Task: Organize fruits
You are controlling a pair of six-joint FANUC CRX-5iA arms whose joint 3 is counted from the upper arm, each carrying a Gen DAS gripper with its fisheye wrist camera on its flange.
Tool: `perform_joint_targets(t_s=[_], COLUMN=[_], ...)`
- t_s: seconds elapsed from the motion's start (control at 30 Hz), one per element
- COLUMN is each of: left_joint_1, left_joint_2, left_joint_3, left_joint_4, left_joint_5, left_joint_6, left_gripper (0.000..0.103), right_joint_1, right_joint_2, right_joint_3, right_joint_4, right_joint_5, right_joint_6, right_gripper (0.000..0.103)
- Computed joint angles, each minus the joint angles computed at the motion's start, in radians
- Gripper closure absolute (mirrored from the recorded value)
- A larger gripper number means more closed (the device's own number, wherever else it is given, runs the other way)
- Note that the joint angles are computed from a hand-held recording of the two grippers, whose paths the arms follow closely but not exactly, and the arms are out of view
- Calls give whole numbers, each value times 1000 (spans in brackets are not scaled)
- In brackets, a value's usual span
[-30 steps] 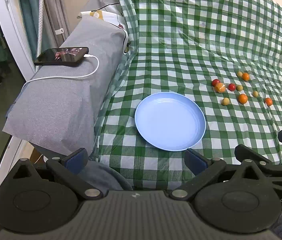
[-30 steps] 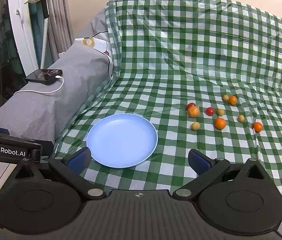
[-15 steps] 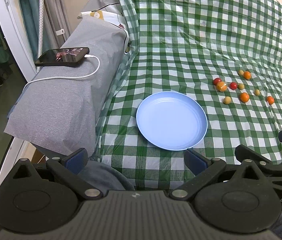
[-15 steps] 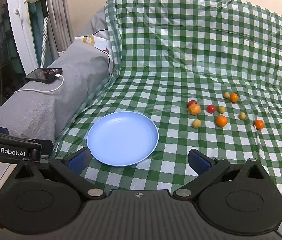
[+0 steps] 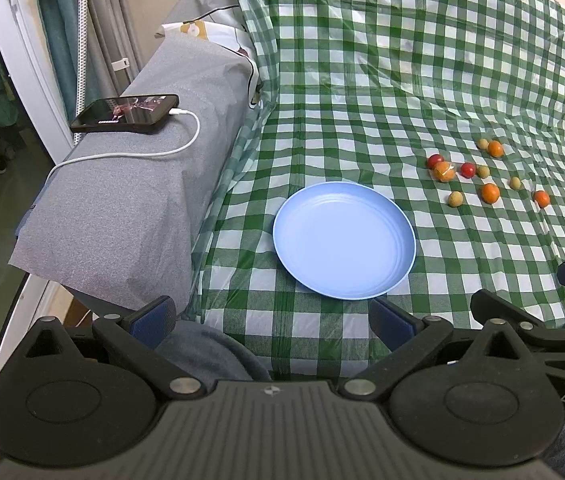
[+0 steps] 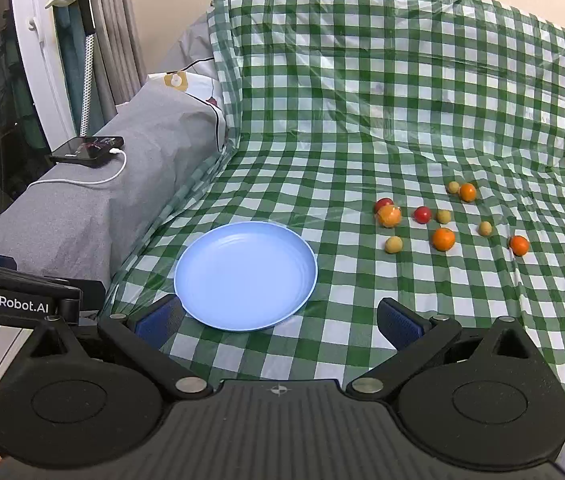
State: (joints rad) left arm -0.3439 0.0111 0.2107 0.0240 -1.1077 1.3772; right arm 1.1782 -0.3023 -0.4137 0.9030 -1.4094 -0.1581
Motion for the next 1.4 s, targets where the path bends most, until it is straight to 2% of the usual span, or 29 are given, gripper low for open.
perform_joint_targets(t_s=[0.47, 0.5, 0.7, 0.73, 0.8, 0.83, 0.87, 0.9, 0.97, 1.1, 1.17, 1.27, 1.33, 1.4], left_joint_1=[-1, 0, -12, -21, -44, -52, -62, -74, -93, -146, -171, -211, -235, -263], left_joint_2=[-1, -1, 7, 11, 27, 38, 51, 67, 101, 217, 298, 447, 556, 686], left_joint_3=[-3, -4, -5, -1, 21, 33, 47, 66, 100, 223, 311, 484, 616, 797], left_joint_4=[-9, -6, 0, -7, -22, -23, -26, -26, -16, -2, 15, 28, 46, 34], left_joint_5=[-2, -2, -16, -21, -40, -51, -61, -70, -79, -108, -132, -189, -229, -293], left_joint_6=[-2, -4, -36, -39, -37, -40, -37, -32, -35, -26, -19, 17, 43, 65], left_gripper=[0, 0, 0, 0, 0, 0, 0, 0, 0, 0, 0, 0, 0, 0], right_joint_1=[-2, -9, -24, -31, -84, -110, -116, -110, -136, -155, -212, -357, -478, -579], right_joint_2=[-14, -7, -35, -52, -131, -141, -146, -141, -136, -164, -204, -222, -213, -206], right_joint_3=[15, -12, -70, -128, -303, -337, -342, -324, -314, -316, -338, -351, -366, -384], right_joint_4=[4, 8, 33, 92, 311, 366, 369, 320, 278, 234, 206, 154, 120, 130], right_joint_5=[-10, 17, 23, 53, 197, 216, 203, 138, 70, -23, -39, 30, 120, 184], right_joint_6=[18, -7, -65, -133, -362, -417, -424, -379, -329, -318, -285, -262, -251, -217], right_gripper=[1, 1, 1, 1, 0, 1, 1, 0, 1, 0, 1, 1, 1, 1])
